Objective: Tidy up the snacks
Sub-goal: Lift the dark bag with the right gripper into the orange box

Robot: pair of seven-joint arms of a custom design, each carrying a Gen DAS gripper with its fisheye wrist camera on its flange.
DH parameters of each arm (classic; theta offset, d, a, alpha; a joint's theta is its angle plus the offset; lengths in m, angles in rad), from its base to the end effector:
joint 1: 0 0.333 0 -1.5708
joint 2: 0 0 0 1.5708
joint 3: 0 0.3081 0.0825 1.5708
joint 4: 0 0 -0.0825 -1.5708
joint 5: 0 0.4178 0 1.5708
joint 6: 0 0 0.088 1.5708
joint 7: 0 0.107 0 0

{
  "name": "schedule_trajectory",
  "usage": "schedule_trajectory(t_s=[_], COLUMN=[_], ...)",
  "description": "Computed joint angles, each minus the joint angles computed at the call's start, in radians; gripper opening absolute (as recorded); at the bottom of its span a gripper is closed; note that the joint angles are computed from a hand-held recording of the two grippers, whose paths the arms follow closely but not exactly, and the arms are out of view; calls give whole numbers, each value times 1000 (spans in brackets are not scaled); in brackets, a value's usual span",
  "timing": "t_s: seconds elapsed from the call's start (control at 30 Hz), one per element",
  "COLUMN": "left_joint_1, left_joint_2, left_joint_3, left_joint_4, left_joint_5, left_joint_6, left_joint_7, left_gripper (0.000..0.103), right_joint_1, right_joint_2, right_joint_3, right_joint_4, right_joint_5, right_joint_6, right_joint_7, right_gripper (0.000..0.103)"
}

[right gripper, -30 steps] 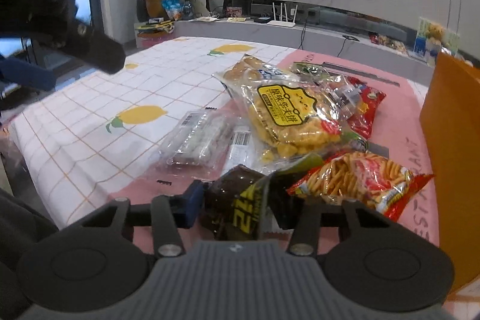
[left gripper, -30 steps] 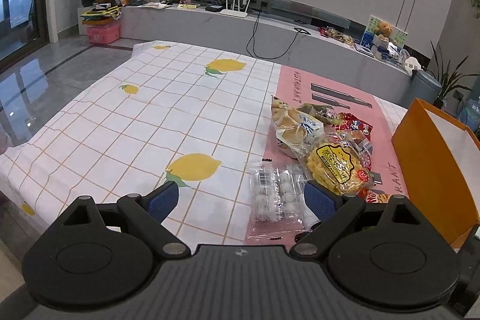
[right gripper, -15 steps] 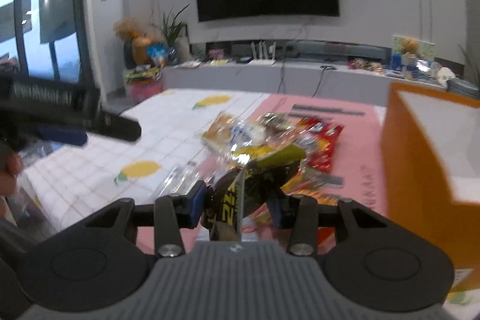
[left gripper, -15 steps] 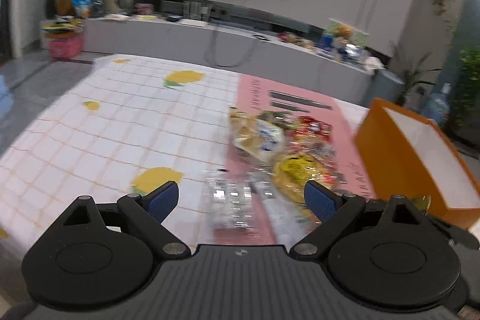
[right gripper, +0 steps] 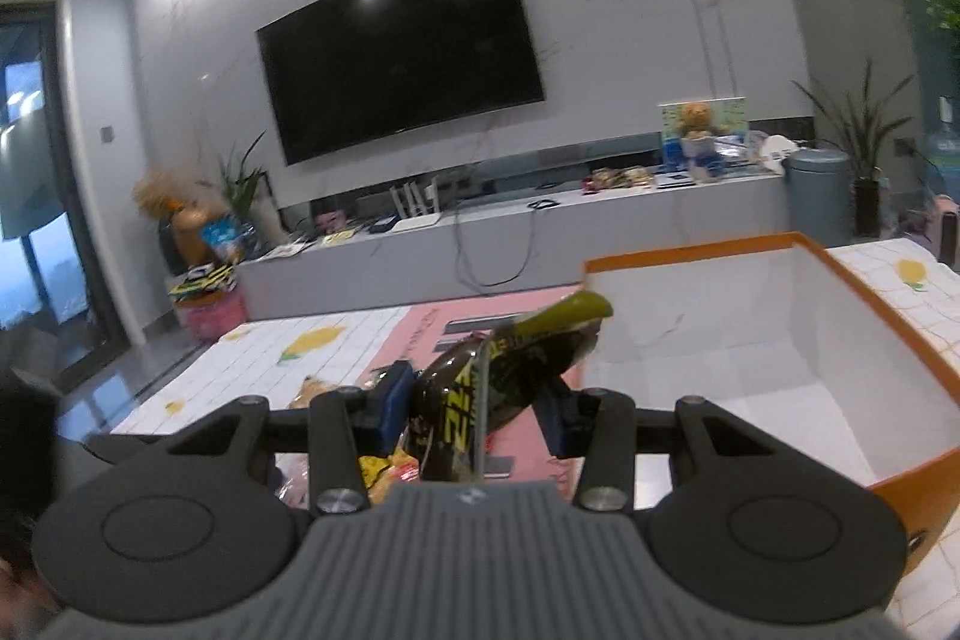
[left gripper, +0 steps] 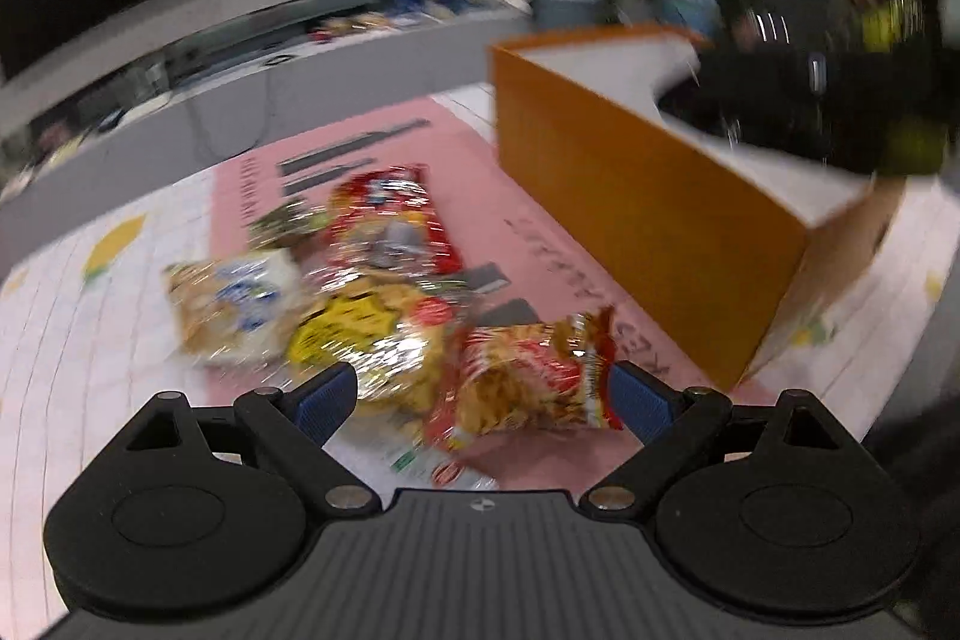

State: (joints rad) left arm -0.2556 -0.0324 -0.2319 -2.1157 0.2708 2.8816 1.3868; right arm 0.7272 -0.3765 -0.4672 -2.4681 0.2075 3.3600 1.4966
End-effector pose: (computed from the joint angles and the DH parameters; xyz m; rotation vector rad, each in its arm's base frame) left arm 0.5349 -0.3023 0.4965 -1.2378 2.1833 -0.8428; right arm 0.4979 0.0880 0.5385 -1.4036 1.3872 -0.6522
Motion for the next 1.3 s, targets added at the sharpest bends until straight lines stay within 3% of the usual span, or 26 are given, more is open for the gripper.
schedule_trajectory(t_s=[0.2, 0.27, 0.37, 0.43, 0.5, 0.63, 0.8, 0.9, 1.03, 1.13, 1.3], left_joint_1=[-2, -8, -28, -31, -53, -15, -1, 16, 29, 23, 12], left_joint_2=[113, 161, 192, 190, 192, 185, 163, 134, 86, 75, 77], left_joint_3=[-25, -24, -9, -8, 13, -8, -24, -44, -69, -70, -63], left_joint_4=[111, 178, 197, 190, 200, 193, 180, 152, 111, 110, 122], left_joint_5=[-126, -130, -50, -30, 60, -37, -102, -209, -457, -643, -846], left_joint_6=[-67, -163, -161, -149, -170, -151, -153, -108, -32, -13, -6], left_joint_7=[222, 202, 94, 59, -57, -56, -21, 75, 282, 417, 556], left_gripper=[103, 103, 103, 78, 65, 54, 54, 54, 54, 54, 54], right_joint_1=[9, 17, -7, -3, -8, -31, -80, -145, -244, -316, -421], right_joint_2=[7, 12, 1, -3, 1, -5, -14, -18, -15, -2, 48], right_joint_3=[-12, -18, 10, 6, 12, 30, 67, 112, 170, 208, 273], right_joint_4=[12, 19, 8, 4, 3, -10, -13, -6, 16, 42, 107], right_joint_5=[13, 20, 35, 39, 39, 27, 14, 27, 82, 118, 184], right_joint_6=[-10, -16, -15, -4, 3, 13, 9, -21, -97, -172, -329], right_joint_7=[8, 8, 3, 4, 14, 30, 35, 28, 6, 0, 45], right_gripper=[42, 42, 42, 42, 42, 42, 42, 42, 42, 42, 42])
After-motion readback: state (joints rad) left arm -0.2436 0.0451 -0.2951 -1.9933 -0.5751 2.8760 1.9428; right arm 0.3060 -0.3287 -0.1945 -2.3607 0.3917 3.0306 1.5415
